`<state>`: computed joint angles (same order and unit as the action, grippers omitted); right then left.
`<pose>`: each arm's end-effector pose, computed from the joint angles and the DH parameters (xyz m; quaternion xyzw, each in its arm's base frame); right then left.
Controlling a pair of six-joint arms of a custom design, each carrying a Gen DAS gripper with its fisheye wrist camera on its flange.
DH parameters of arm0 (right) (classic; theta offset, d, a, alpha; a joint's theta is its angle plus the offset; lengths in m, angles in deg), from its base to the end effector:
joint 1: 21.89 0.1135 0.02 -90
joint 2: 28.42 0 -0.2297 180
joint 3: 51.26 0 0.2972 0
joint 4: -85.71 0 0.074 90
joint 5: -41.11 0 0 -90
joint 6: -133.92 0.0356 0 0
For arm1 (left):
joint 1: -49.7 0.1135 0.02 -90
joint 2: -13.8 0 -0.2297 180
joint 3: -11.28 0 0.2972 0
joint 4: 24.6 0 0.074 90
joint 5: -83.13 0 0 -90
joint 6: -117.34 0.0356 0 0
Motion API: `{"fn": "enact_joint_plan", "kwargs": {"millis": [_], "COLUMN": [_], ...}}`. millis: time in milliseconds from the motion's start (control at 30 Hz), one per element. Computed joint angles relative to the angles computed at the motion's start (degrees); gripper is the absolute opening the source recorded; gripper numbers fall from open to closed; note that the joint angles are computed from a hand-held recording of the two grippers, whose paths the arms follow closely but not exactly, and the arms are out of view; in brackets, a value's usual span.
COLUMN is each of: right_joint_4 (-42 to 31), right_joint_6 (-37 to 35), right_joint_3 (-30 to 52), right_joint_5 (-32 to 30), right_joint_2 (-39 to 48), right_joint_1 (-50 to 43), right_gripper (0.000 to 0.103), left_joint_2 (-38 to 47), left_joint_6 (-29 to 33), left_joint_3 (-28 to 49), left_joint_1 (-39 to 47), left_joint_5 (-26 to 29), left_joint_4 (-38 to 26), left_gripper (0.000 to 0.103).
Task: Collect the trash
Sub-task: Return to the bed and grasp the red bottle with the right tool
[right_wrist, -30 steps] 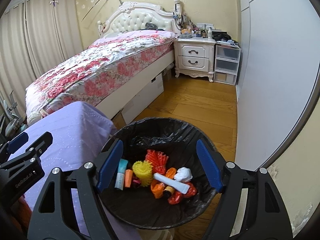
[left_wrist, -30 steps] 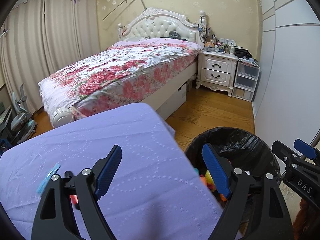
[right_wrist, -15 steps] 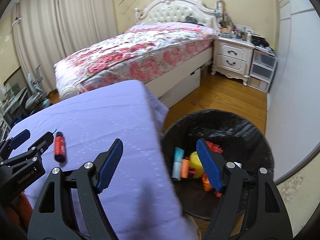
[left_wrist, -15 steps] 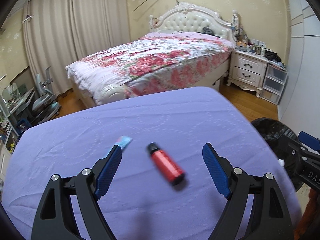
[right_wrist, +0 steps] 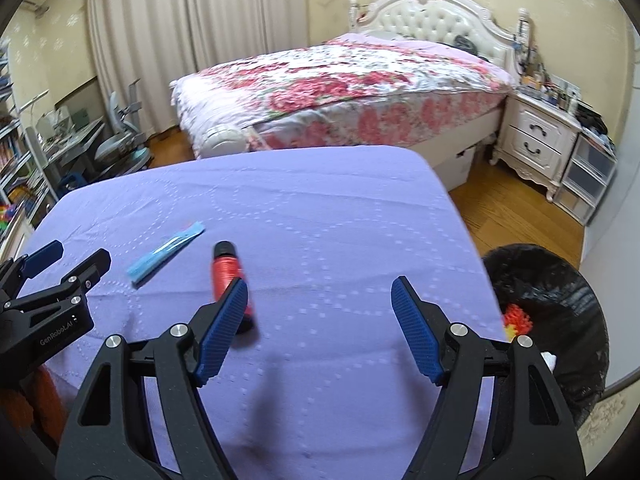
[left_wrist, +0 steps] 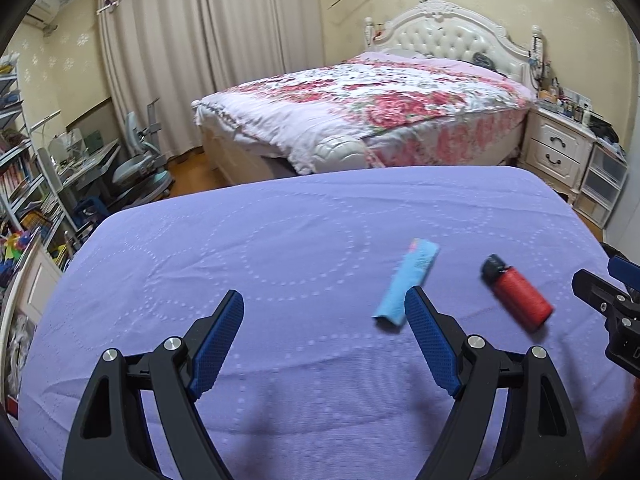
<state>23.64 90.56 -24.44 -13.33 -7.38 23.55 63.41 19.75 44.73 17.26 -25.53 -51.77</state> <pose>0.1259 0.0984 0.1402 0.0981 0.9104 -0.0041 0.4020 0.2044 -0.1164 0.1318 0.1322 0.8987 0.0061 0.4182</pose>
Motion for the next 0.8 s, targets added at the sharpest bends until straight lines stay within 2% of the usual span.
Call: {"fn": "enact_joint_plan", "kwargs": {"millis": [67, 133, 333, 433, 467, 500, 800], "right_joint_4": [5.31, 9.49, 17.53, 19.13, 19.42, 19.59, 16.70], "right_joint_6": [-1.22, -2.48, -4.87, -5.58, -5.70, -6.00, -6.22], "right_joint_3": [2.10, 3.90, 8.48, 9.52, 9.57, 9.52, 6.99], "right_joint_5": [-1.25, -2.54, -5.64, -7.42, -7.99, -8.77, -7.88], "right_joint_2": [7.44, 13.23, 26.66, 30.19, 30.73, 30.99, 25.97], "right_joint_1": [0.06, -0.10, 0.07, -0.21, -0.43, -0.91, -2.91], "right_gripper": [0.065, 0.063, 0.049, 0.035, 0.027, 0.025, 0.025], "left_joint_2": [-0.19, -0.70, -0.68, 0.26, 0.49, 0.64, 5.09], "left_joint_6": [0.64, 1.11, 2.14, 2.32, 2.43, 2.51, 2.33], "left_joint_3": [-0.45, -0.90, -1.63, -1.40, -1.33, -1.31, 0.96], "left_joint_1": [2.20, 3.52, 5.55, 5.57, 5.60, 5.57, 2.42], "left_joint_5": [1.17, 1.96, 3.72, 4.07, 4.23, 4.36, 4.20], "left_joint_4": [0.26, 0.15, 0.74, 1.36, 1.53, 1.64, 3.43], "left_gripper": [0.080, 0.080, 0.080, 0.080, 0.080, 0.080, 0.080]}}
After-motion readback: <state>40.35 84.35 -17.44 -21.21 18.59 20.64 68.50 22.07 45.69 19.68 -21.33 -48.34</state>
